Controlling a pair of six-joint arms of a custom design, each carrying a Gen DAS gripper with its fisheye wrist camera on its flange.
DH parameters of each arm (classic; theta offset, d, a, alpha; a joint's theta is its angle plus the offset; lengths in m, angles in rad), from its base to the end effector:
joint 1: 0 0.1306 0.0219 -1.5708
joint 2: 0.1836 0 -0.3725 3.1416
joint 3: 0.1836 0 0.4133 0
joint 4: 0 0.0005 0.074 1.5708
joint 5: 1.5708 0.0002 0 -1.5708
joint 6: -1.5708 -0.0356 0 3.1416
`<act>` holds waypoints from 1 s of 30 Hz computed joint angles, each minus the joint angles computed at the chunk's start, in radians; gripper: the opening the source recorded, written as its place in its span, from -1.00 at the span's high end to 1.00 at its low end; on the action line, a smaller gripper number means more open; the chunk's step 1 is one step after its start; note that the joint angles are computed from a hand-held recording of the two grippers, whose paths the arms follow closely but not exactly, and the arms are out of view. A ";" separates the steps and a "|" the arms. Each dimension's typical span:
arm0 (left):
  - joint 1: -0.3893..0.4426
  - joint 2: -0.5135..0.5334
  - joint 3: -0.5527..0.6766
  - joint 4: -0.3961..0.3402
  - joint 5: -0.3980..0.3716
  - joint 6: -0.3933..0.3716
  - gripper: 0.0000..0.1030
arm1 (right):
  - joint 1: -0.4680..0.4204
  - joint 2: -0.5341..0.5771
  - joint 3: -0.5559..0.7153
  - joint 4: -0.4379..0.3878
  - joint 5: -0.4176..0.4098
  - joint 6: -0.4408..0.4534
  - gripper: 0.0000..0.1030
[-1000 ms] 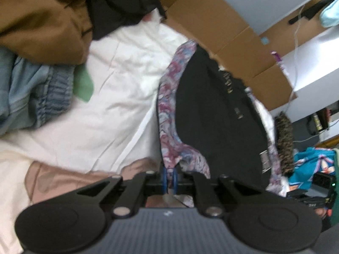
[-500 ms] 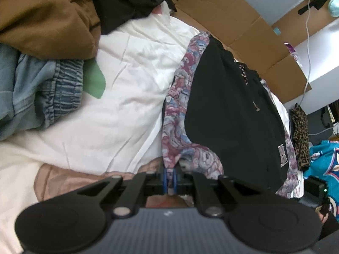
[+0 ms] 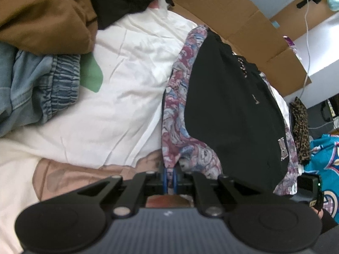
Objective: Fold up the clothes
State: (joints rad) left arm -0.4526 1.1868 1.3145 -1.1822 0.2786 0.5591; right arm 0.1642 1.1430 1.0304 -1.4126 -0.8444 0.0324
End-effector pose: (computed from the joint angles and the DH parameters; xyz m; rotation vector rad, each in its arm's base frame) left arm 0.3651 -0.1890 0.4541 -0.0445 2.7430 -0.6870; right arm 0.3378 0.0824 0.3481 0.3091 -2.8370 -1.2834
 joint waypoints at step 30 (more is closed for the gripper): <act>0.003 -0.004 -0.046 -0.028 -0.029 0.006 0.90 | -0.096 0.024 0.115 -0.184 0.033 0.137 0.42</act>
